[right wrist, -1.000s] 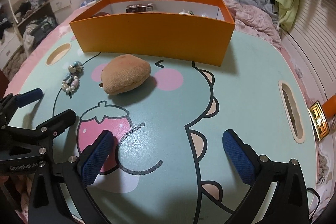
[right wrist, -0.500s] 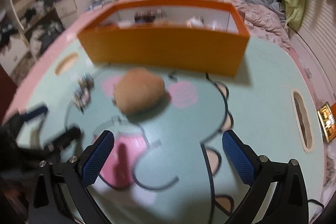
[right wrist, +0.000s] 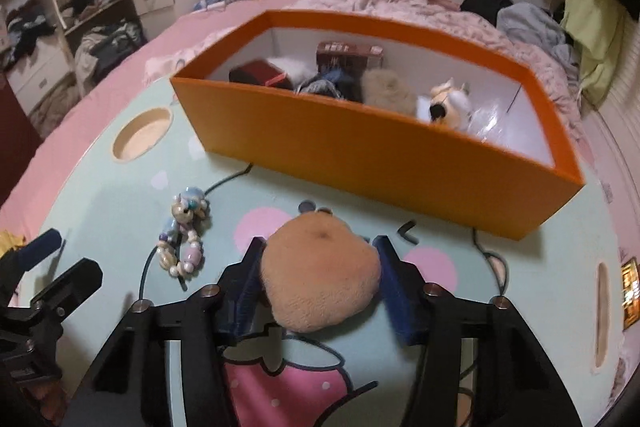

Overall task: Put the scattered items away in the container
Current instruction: 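Grasp the brown fur pompom with the right gripper, then grasp the beaded bracelet with the left gripper while the right holds the pompom up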

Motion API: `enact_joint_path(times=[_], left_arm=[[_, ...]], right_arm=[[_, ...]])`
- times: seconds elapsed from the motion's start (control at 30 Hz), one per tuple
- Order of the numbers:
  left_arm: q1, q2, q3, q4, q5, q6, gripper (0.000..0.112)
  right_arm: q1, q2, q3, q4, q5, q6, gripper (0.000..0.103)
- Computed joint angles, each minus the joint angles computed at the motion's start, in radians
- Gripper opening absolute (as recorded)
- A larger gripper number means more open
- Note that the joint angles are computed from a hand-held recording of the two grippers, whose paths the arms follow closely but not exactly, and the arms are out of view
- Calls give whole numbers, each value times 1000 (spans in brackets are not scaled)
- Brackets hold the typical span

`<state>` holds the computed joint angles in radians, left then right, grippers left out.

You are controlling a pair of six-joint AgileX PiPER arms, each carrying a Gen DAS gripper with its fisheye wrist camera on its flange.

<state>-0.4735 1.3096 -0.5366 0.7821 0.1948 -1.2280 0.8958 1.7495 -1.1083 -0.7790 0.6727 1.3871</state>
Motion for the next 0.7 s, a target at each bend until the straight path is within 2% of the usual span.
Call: enact_joint_path(times=[0.07,0.2,0.43,0.57,0.63,0.7], left_arm=[[-13,-1,-4,17,1,-1,103],[-30,1,-13,19,2,20,103],[-25,-3,-20,-185,-50,272,103],[-28,31,-58,-367,-51,489,102],[-24,56,-84,-495,-40,631,98],[-29,78,-108,-499,-25,650,92]], right_arm=[[4,-27,32,-24,-23,41,51],[33,-108,116,-96,-17,158,51],[131,-270,308,-241,84,488,51],[132,-340,384,-277,78,600,51],[127,-353,401,-286,64,613,51],[131,-351,406,-292,53,620,51]])
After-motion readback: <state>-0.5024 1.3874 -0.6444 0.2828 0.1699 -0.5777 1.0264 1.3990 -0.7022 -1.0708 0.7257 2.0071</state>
